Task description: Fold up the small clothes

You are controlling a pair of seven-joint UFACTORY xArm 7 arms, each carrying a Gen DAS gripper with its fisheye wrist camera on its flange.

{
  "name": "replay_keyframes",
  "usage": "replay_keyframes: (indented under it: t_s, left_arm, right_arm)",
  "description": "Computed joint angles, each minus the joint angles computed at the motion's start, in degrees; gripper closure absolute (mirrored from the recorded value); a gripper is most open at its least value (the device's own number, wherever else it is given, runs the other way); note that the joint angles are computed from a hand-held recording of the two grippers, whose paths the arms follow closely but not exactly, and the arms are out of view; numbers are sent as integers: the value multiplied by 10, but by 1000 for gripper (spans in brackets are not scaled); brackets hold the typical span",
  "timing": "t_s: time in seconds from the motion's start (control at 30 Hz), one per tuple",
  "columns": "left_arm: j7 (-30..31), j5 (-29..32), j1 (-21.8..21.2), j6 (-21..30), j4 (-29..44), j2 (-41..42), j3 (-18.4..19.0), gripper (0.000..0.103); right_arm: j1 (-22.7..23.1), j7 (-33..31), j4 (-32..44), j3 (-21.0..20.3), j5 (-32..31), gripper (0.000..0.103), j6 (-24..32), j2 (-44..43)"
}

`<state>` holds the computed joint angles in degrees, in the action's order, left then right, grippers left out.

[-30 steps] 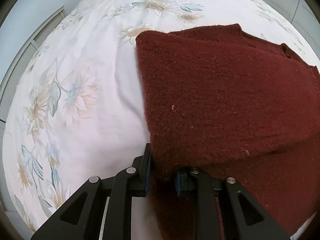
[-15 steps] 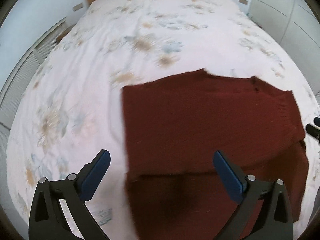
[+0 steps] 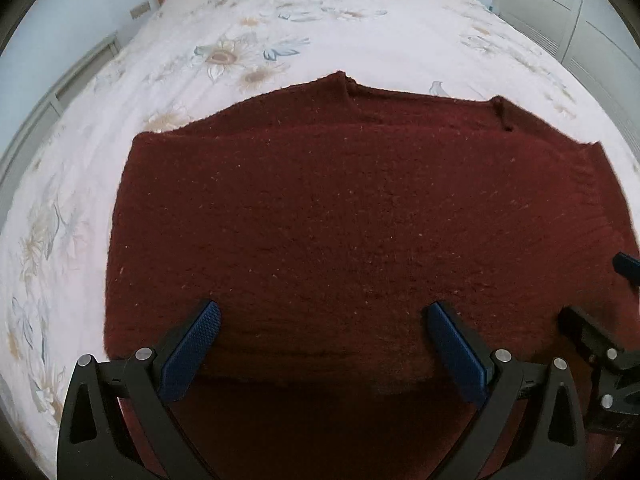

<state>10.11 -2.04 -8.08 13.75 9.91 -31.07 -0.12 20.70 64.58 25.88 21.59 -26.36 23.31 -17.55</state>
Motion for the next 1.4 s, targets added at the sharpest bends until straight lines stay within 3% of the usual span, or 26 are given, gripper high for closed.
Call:
replay_keyframes:
  t_s: [0.07,0.27,0.47,0.63,0.77,0.87,1.07,1.17,1.4]
  left_arm:
    - [8,4,0,-14,-6,2,3,1]
    - [84,-11,-6,-6,-5,3,62,1]
    - [175,-84,-18,20,9,12,145,1]
    - [210,-113,-8,0,-4,8,131,0]
    - [217,-130,2,28,11,10,129,1]
    - [171,-111,44,83,12,-32,79,1]
    - [137,-58,92,172,-7,-166,47,1]
    - [139,-43,111,231,-13,-238,64,1]
    - [160,-28,171,365,-17,-348,100,1]
  right_arm:
    - [-3,3,-18,-8,6,0,-17,-13]
    - [-14,-20,-65,-25,31,0,-8,-67]
    - [-12,-74,-125,-51,87,0,-47,-118]
    - [-24,-82,-141,-38,123,0,-83,-109]
    - [-9,-104,-134,-46,146,0,-57,-128]
    - [6,-110,-137,-41,160,0,-7,-181]
    - [51,-89,-164,-29,187,0,136,-346]
    - [93,-78,-182,-36,191,0,221,-446]
    - [166,-65,-208,-4,245,0,374,-595]
